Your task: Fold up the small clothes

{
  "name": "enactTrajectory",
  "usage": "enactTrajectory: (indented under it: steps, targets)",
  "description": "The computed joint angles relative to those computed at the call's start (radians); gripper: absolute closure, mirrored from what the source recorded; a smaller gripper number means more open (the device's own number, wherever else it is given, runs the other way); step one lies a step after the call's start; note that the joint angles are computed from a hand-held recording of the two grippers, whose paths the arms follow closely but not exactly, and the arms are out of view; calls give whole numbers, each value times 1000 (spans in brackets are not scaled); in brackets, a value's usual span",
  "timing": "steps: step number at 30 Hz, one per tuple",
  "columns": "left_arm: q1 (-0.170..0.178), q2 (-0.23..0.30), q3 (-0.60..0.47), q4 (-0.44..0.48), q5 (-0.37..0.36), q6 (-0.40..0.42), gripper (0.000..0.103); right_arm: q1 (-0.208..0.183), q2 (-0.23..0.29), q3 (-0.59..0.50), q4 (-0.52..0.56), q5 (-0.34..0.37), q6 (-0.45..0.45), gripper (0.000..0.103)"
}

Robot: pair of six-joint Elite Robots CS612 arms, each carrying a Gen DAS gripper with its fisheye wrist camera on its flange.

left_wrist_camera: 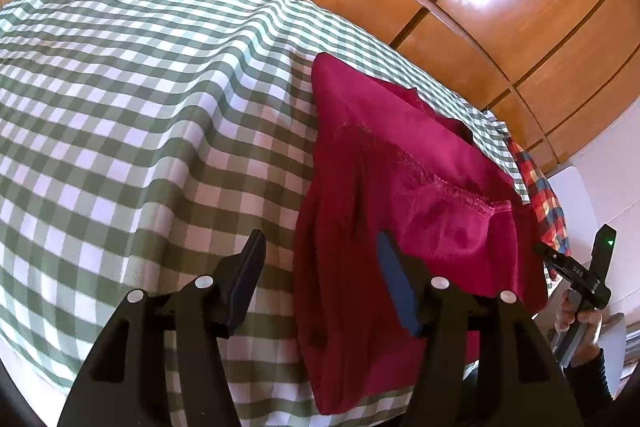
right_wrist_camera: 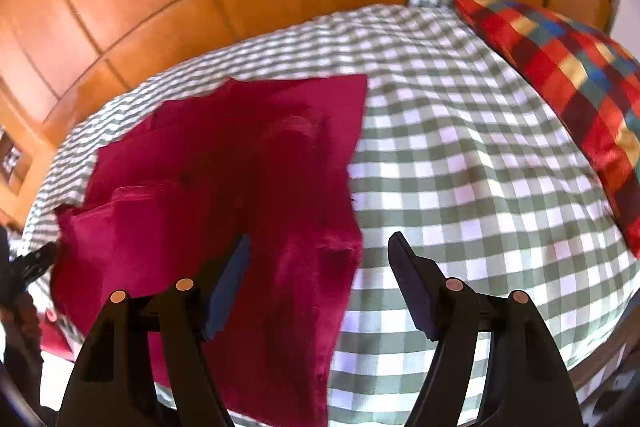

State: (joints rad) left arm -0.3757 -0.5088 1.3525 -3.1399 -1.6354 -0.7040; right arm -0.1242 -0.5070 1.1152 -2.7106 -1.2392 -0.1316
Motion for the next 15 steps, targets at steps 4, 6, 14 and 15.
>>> enactTrajectory:
  steps: [4,6,14,15]
  targets:
    - [-2,7,-21,6,9,41,52,14,31,-60,9,-5,-9,49]
    - [-2,10,-31,8,20,53,52,23,47,-88,15,-18,-13,55]
    - [12,51,-112,33,-38,95,51,47,72,-134,30,-106,-60,93]
    - [14,57,-121,42,-49,93,54,48,65,-121,14,-119,-73,94]
